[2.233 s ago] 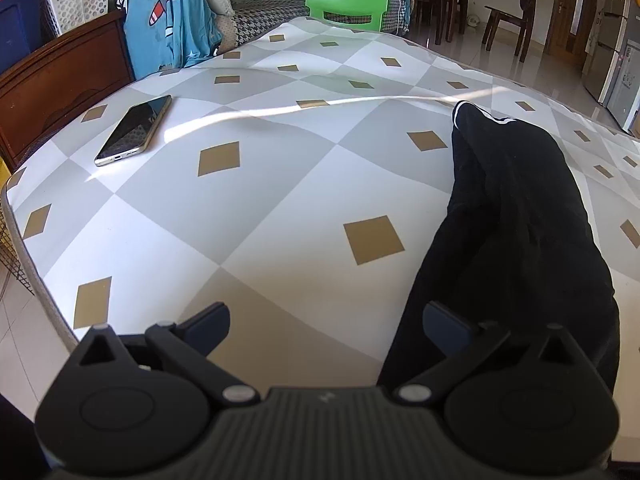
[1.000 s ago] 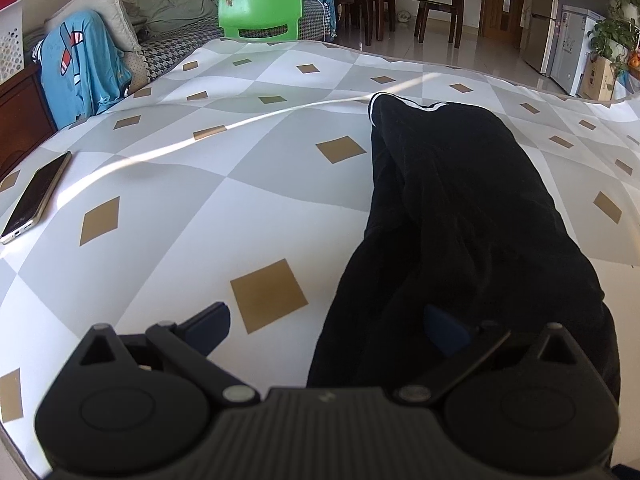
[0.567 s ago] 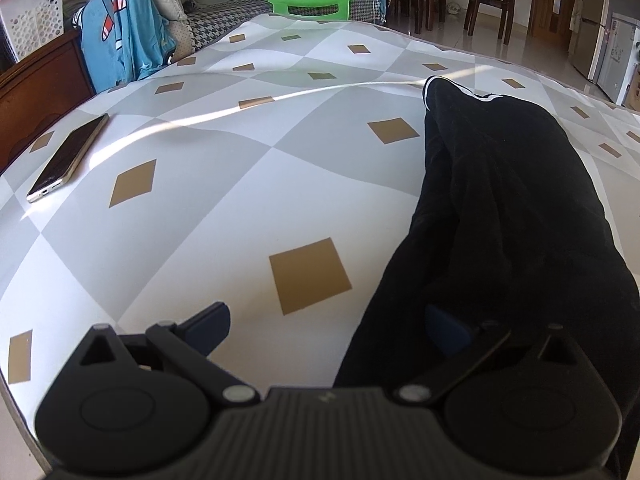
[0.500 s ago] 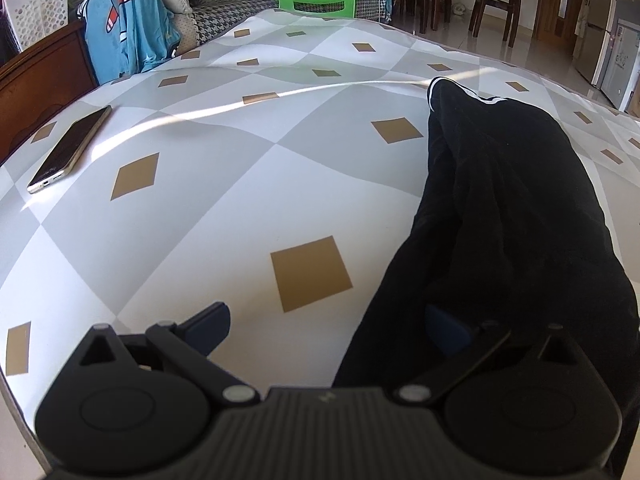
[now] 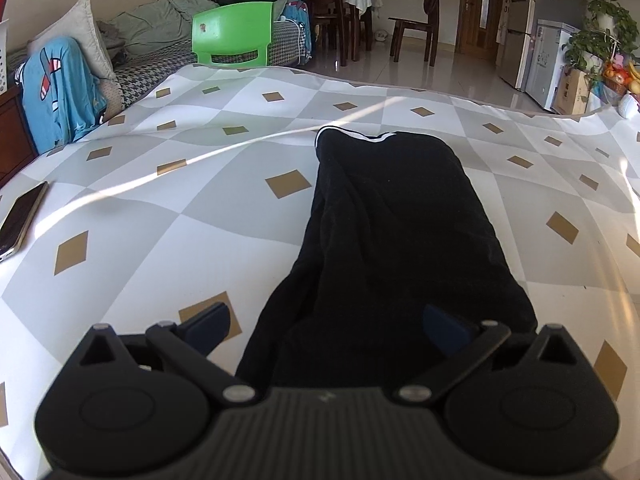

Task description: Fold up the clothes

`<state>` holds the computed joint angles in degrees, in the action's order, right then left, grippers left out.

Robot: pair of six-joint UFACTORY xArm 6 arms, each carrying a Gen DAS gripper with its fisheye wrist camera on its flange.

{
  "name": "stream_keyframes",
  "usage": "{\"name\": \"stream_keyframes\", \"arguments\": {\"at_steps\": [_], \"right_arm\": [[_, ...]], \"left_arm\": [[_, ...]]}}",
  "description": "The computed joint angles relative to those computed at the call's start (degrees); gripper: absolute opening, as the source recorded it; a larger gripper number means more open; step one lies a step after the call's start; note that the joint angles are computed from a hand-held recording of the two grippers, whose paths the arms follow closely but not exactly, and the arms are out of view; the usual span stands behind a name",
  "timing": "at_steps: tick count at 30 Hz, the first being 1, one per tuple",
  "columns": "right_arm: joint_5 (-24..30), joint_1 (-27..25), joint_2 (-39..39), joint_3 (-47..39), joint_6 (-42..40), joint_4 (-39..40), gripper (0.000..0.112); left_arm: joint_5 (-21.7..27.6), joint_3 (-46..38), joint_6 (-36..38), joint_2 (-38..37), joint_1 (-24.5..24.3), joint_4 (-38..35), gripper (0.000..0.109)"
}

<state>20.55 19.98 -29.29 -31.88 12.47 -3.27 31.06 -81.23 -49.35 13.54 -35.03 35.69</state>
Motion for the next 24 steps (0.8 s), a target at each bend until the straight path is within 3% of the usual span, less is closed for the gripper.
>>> {"name": "stream_keyframes", "arguments": {"at_steps": [8,13,15,18,24], "right_arm": [[2.69,0.71,-2.26,1.71,0.61,0.64,0.046],[2.88,1.13,-2.09,1.95,0.43,-0.42,0.031],[2.88,1.35,-2.21,2.05,-0.38,-1.05,0.02],[4.11,2.53,-3.12,2.36,-2.45,-1.73,0.013],[6.57,6.53,-5.62,3.67,-6.19,-4.45,0.012]], "left_arm": [[-3.74,-5.51,13.78,5.29,-1.97,-8.65,0.103],[0.51,-10.23,24.96,10.03,-3.49,-19.36,0.103],[2.32,-11.24,25.24,11.07,-3.77,-19.26,0.103],[2.99,-11.51,25.41,11.62,-3.52,-20.88,0.103],[3.02,-10.81,24.08,11.09,-3.33,-20.3,0.103]]}}
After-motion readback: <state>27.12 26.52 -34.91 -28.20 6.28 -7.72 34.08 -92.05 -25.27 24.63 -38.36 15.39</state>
